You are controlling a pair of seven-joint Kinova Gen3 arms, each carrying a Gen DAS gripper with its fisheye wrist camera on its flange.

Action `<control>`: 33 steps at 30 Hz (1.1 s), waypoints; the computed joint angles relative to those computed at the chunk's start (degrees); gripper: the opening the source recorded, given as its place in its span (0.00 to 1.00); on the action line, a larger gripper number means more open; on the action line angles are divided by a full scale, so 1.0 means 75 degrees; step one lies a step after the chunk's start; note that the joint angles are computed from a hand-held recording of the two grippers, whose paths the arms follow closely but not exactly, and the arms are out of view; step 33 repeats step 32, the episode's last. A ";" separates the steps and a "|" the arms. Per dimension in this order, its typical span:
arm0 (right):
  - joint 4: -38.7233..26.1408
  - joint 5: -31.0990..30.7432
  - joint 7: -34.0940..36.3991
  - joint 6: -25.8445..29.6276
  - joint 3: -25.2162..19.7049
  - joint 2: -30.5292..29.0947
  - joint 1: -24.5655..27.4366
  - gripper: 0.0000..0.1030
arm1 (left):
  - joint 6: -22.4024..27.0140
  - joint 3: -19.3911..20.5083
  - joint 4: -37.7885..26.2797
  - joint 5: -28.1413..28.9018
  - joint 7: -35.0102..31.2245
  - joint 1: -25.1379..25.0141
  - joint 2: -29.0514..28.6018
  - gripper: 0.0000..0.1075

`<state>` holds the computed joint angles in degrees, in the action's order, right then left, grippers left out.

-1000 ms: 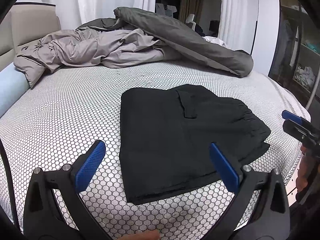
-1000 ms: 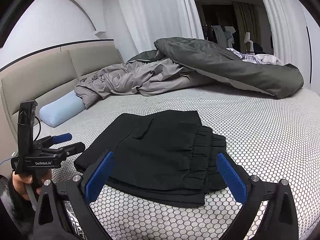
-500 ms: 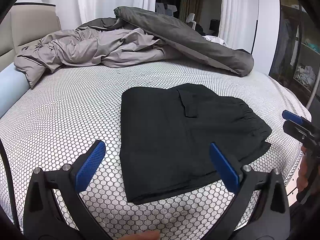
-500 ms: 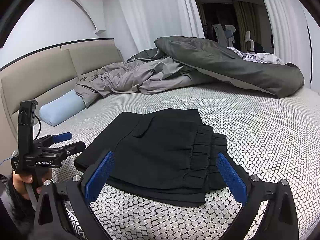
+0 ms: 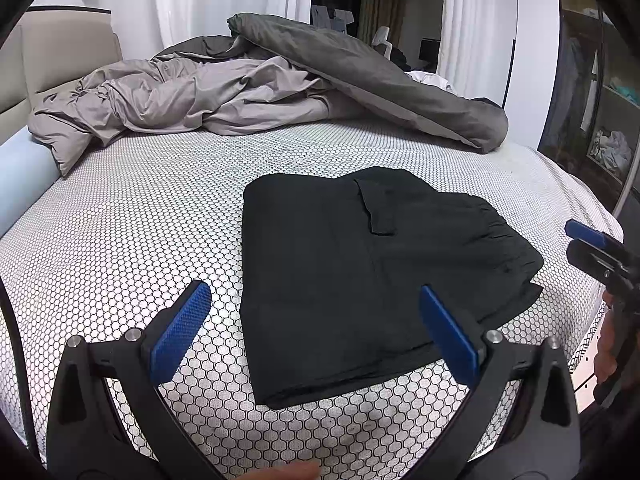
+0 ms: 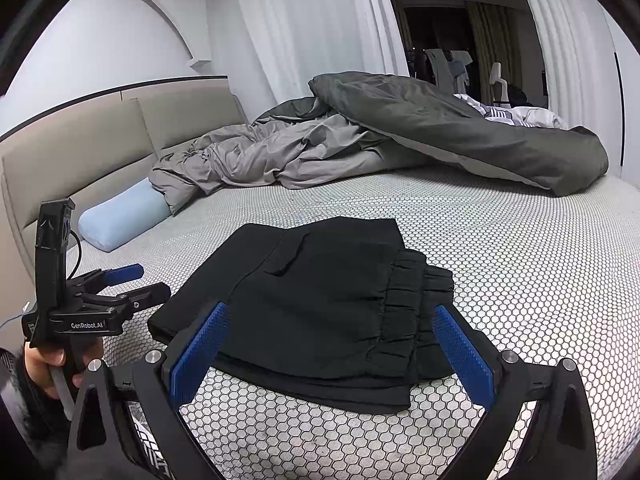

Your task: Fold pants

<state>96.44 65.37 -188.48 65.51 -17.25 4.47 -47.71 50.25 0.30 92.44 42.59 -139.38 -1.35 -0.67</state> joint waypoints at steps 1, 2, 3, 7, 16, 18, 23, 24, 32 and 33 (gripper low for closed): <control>0.0005 -0.0006 0.0002 -0.0020 0.0004 -0.0005 0.0006 1.00 | 0.0019 -0.0011 0.0000 0.0013 -0.0023 -0.0009 0.0002 0.95; -0.0001 -0.0004 -0.0004 -0.0023 0.0005 0.0002 0.0007 1.00 | 0.0025 -0.0015 -0.0006 0.0022 -0.0044 -0.0012 0.0006 0.95; 0.0003 0.0010 -0.0026 -0.0014 0.0006 0.0003 0.0003 1.00 | -0.0022 0.0008 0.0010 -0.0011 0.0011 0.0007 -0.0010 0.95; 0.0010 0.0013 -0.0041 -0.0002 0.0007 0.0001 -0.0002 1.00 | 0.0025 -0.0027 -0.0008 0.0059 -0.0104 -0.0036 0.0027 0.95; 0.0019 0.0012 -0.0013 -0.0027 0.0007 -0.0004 0.0016 1.00 | 0.0057 -0.0029 -0.0019 0.0096 -0.0173 -0.0075 0.0042 0.95; 0.0016 0.0023 -0.0027 -0.0011 0.0004 0.0000 0.0009 1.00 | 0.0051 -0.0019 -0.0026 0.0088 -0.0163 -0.0074 0.0048 0.95; -0.0004 0.0022 -0.0035 0.0012 0.0007 0.0019 -0.0006 1.00 | 0.0068 -0.0017 -0.0032 0.0093 -0.0199 -0.0079 0.0057 0.95; -0.0003 0.0026 -0.0036 0.0019 0.0008 0.0017 -0.0011 1.00 | 0.0062 -0.0023 -0.0019 0.0103 -0.0237 -0.0088 0.0053 0.95; 0.0025 0.0069 -0.0119 0.0017 0.0015 0.0033 -0.0023 1.00 | 0.0174 -0.0051 -0.0076 0.0333 -0.0701 -0.0229 0.0141 0.95; 0.0025 0.0069 -0.0119 0.0017 0.0015 0.0033 -0.0023 1.00 | 0.0174 -0.0051 -0.0076 0.0333 -0.0701 -0.0229 0.0141 0.95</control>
